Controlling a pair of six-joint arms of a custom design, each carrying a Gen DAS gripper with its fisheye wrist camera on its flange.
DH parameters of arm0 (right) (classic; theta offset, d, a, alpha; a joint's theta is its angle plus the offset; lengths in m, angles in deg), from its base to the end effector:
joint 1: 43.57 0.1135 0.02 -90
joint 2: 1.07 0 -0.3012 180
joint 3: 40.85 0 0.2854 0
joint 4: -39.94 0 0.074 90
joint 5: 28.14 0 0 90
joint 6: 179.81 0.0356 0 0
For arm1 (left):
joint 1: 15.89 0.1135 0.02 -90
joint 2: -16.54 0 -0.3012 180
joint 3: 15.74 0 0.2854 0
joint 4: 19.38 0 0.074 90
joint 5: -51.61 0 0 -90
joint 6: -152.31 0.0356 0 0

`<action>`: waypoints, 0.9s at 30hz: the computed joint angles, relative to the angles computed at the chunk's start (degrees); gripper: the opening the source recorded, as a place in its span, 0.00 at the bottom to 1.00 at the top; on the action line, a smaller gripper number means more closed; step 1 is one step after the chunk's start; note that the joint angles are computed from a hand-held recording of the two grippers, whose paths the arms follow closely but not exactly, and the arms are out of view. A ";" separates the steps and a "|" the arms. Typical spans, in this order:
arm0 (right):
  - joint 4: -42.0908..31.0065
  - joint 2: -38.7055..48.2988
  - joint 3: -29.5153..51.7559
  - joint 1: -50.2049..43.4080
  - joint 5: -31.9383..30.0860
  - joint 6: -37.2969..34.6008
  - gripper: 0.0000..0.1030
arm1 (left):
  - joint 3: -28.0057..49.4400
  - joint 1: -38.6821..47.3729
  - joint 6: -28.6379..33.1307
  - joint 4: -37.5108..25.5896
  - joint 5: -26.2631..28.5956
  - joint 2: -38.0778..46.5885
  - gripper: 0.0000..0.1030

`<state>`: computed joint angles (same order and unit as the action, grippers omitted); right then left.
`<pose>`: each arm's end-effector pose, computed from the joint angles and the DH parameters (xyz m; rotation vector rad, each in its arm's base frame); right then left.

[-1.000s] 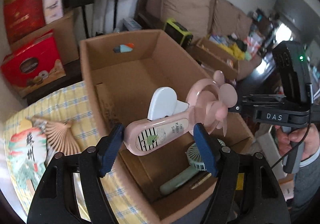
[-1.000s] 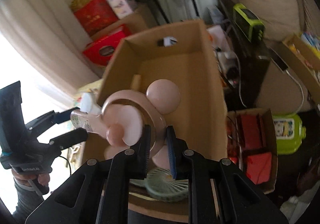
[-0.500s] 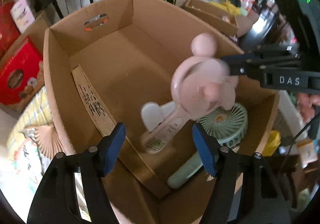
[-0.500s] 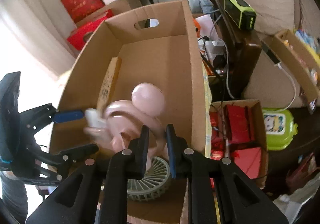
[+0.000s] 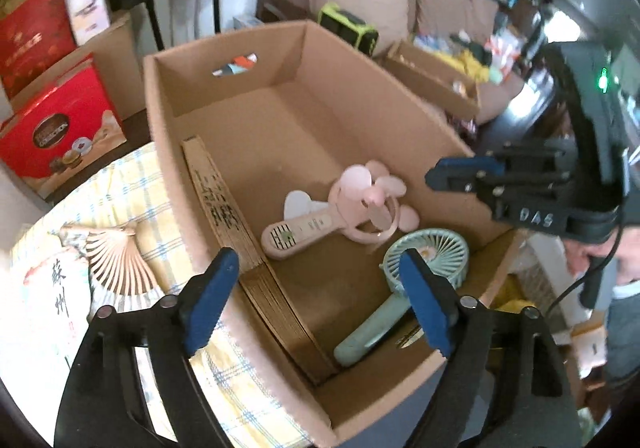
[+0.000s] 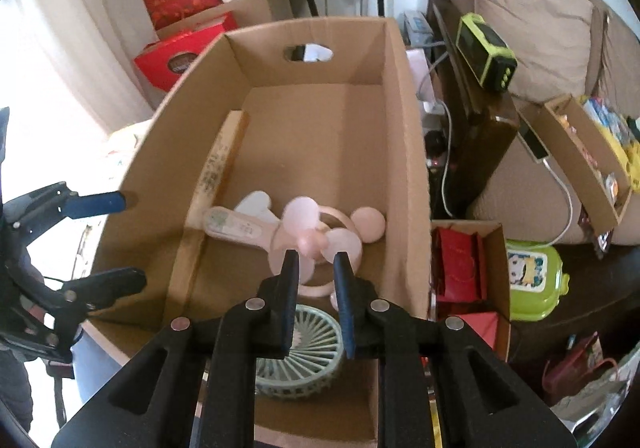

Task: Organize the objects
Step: 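Lower the pink fan into the box and open the right gripper, then move the right tool back toward the cream plastic clip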

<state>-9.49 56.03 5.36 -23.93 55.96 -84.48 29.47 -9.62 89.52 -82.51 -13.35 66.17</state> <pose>0.1785 0.0676 0.2174 -0.3651 2.6184 0.2844 0.1508 0.0014 0.2228 0.5888 2.5518 -0.4068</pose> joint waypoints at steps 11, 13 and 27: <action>1.21 -0.45 2.62 13.12 4.28 7.08 0.55 | 3.78 17.06 10.08 -8.15 7.13 -1.80 0.96; 1.83 -0.55 2.99 15.83 4.51 7.95 0.58 | 4.05 20.71 13.40 -10.06 8.17 -1.97 0.96; 4.58 3.46 6.04 32.31 15.69 16.08 0.81 | 8.55 53.05 41.55 -21.53 14.32 4.06 1.00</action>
